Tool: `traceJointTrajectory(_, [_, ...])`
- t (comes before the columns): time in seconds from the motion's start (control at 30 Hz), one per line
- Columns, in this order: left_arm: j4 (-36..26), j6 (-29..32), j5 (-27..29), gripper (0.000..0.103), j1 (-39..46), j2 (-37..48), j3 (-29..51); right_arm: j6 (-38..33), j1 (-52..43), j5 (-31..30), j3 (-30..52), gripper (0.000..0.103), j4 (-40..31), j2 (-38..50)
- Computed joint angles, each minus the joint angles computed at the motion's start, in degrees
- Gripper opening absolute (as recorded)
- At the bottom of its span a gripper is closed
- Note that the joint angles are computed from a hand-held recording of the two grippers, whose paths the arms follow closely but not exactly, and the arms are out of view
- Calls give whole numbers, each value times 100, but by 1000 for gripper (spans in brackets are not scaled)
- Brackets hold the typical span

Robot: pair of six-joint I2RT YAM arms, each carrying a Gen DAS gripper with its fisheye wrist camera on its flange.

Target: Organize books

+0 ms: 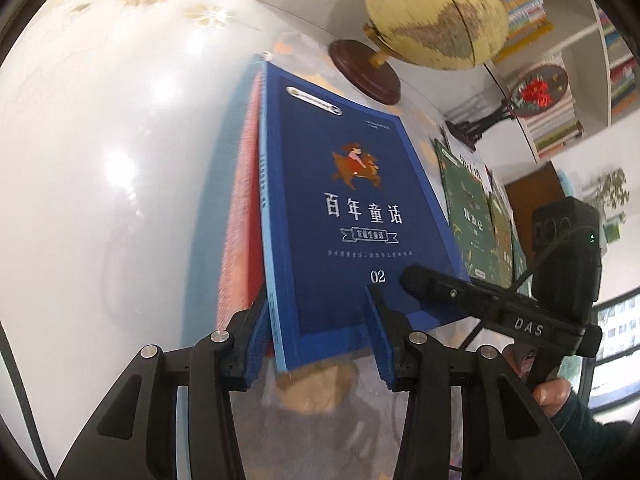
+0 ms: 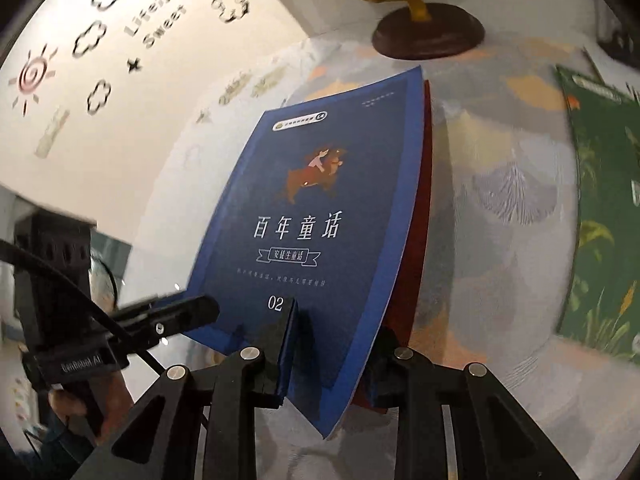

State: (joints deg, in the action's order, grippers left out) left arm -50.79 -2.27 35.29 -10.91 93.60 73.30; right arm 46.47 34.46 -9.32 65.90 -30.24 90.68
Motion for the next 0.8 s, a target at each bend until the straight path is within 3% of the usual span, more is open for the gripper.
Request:
traceJointTrajectory(0.23, [-183, 85, -145, 42, 245, -520, -366, 535, 28, 1, -266, 30, 206, -227])
traceJointTrajectory(0.33, [-327, 92, -213, 42, 240, -792, -530, 727, 1, 21, -339, 33, -25, -415])
traceJointTrajectory(0.4, [-457, 53, -238, 42, 124, -967, -596, 839, 27, 179, -478, 49, -305, -713])
traceJointTrajectory(0.47, [-539, -37, -288, 42, -100, -1149, -651, 1002, 113, 449, -765, 52, -523, -1192])
traceJointTrajectory(0.53, [-588, -255, -432, 54, -488, -1355, -674, 1102, 207, 592, -1141, 52, -627, -1819])
traceJointTrajectory(0.67, [-526, -1004, -906, 56, -1602, -1507, -502, 1267, 507, 1083, -1544, 52, -1546, -3160])
traceJointTrajectory(0.8, [-303, -1918, -1368, 56, -3118, -1053, 112, 1277, 437, 1331, -1702, 52, -2687, -4473])
